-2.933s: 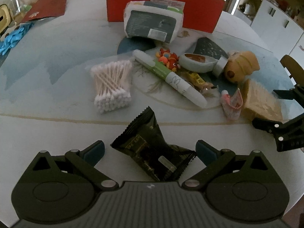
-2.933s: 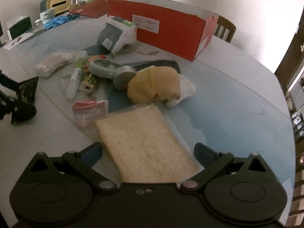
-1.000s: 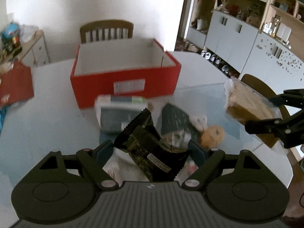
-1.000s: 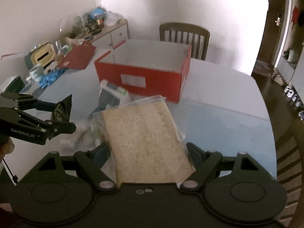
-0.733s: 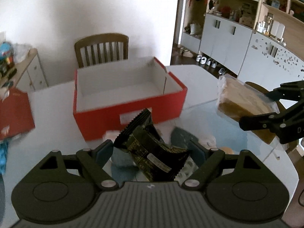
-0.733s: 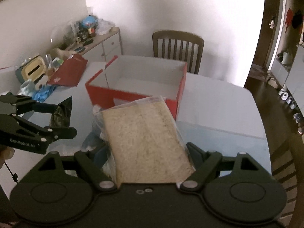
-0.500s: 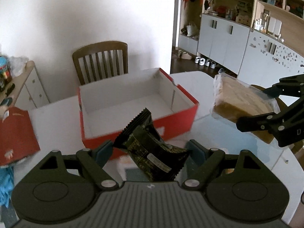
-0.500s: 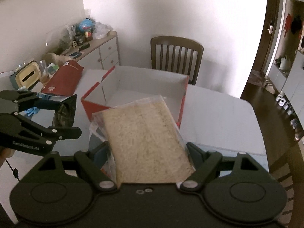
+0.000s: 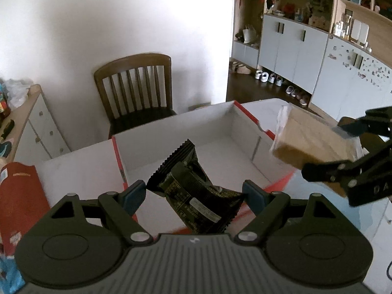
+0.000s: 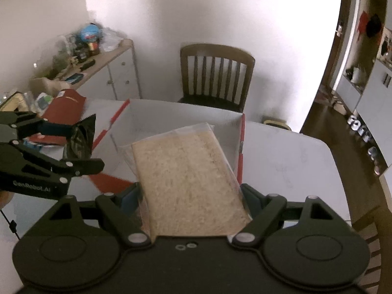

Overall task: Organize objects
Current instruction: 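Carry the black packet and bread slice over the red shoebox with both tools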

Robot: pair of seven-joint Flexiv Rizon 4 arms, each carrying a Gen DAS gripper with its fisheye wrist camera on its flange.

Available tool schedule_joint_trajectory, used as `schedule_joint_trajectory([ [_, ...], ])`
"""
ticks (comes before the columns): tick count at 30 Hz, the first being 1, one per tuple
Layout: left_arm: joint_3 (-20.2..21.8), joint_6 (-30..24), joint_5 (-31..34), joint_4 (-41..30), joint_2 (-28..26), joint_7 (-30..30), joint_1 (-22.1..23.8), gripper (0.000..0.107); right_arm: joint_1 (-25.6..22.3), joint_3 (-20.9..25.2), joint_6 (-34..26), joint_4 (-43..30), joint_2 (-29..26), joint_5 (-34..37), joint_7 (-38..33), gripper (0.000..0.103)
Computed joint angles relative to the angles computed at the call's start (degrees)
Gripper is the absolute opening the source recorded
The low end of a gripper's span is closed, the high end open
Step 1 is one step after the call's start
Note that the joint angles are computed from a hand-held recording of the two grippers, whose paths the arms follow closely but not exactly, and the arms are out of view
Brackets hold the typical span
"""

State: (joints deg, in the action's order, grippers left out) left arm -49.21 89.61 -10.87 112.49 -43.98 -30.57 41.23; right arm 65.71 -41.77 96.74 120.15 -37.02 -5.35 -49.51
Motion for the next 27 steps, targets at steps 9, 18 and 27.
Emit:
schedule_joint_trajectory([
  [9,9.03,-2.37,-2.12,-12.83,-4.38,4.17,-11.76,0.086,-2.28,-1.11,-4.93,-7.61,-6.91,-4.48,4.89,0.084],
  [18,20.03,-8.24,-7.16,-24.59,-8.51,7.63,-23.85,0.086,-8.96,3.21,-8.07,-15.01,-11.19,-12.07,8.27,0.084],
  [27,30.93,-17.27,-10.36,-35.76,-13.77,7.66,-32.70,0.086,-18.96,14.29,-14.11,-21.52,-12.66,-18.22,9.54,0.077],
])
